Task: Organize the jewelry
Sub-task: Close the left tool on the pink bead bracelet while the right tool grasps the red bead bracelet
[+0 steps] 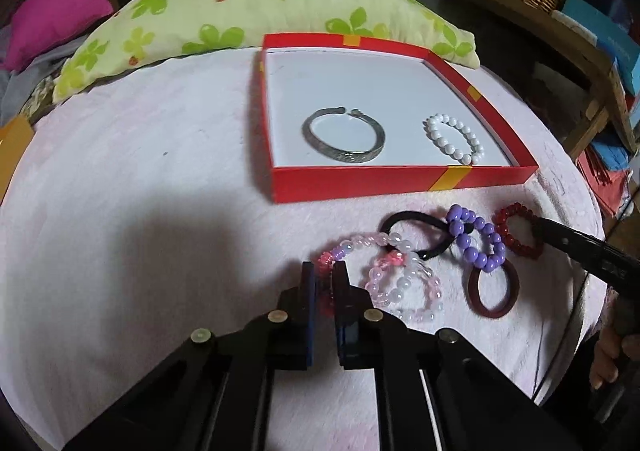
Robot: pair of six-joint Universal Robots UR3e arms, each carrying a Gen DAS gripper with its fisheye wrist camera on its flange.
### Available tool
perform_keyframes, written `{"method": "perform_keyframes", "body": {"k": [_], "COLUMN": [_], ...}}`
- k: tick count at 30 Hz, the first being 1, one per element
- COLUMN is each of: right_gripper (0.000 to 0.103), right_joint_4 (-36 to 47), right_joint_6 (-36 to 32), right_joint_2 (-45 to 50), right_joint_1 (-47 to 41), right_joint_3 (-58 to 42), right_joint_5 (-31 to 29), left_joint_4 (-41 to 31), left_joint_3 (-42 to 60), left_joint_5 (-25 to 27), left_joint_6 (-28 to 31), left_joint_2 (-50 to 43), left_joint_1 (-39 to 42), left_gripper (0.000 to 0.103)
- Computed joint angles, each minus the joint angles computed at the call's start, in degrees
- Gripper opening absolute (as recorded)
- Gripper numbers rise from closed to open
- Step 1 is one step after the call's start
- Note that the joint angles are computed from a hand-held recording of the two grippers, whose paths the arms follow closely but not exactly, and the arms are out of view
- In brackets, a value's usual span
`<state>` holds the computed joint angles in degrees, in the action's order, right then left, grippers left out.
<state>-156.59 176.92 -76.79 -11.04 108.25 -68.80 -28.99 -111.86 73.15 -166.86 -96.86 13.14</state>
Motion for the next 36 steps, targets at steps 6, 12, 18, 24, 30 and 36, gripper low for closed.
{"method": "perform_keyframes", "body": {"k": [6,12,18,24,30,36], "right_gripper": [0.01,0.01,0.01,0.01,0.01,0.01], "right_joint_4": [-5.1,-13.6,-19.3,-15.2,-13.0,-11.7], "right_joint_6": [-1.9,-1.8,-0.9,-0.4,0.0,0.6], "right_joint_2": [3.0,-0.4,-4.9,-3.9,-3.4,-3.4], "right_joint_1": [7.9,6.5,3.4,3.6,2.6,1.9], "right_joint_3": [-2.2,3.3,8.7,6.8,6.6,6.4], "right_joint_5": [-13.7,-11.6,-5.6,-4.7,-3.3,-2.3], "left_joint_4": [0.3,0.0,0.4,0.6,3.6,4.2], "left_joint_3": [-4.4,-7.2,-9.1,-9.9,-8.6,-6.7], "left_joint_5": [-2.1,-3.5,-5.2,-3.1,2.9,-0.7], "left_joint_6": [1.2,1.9,4.3,4.9,6.2,5.1], "left_joint_2": [4.9,9.6,13.0,11.6,6.0,3.6], "left_joint_1": [3.1,5.1,6.6,3.6,-1.4,1.7], "left_gripper": [0.008,0.008,0.008,0.07,0.07,0.057]}}
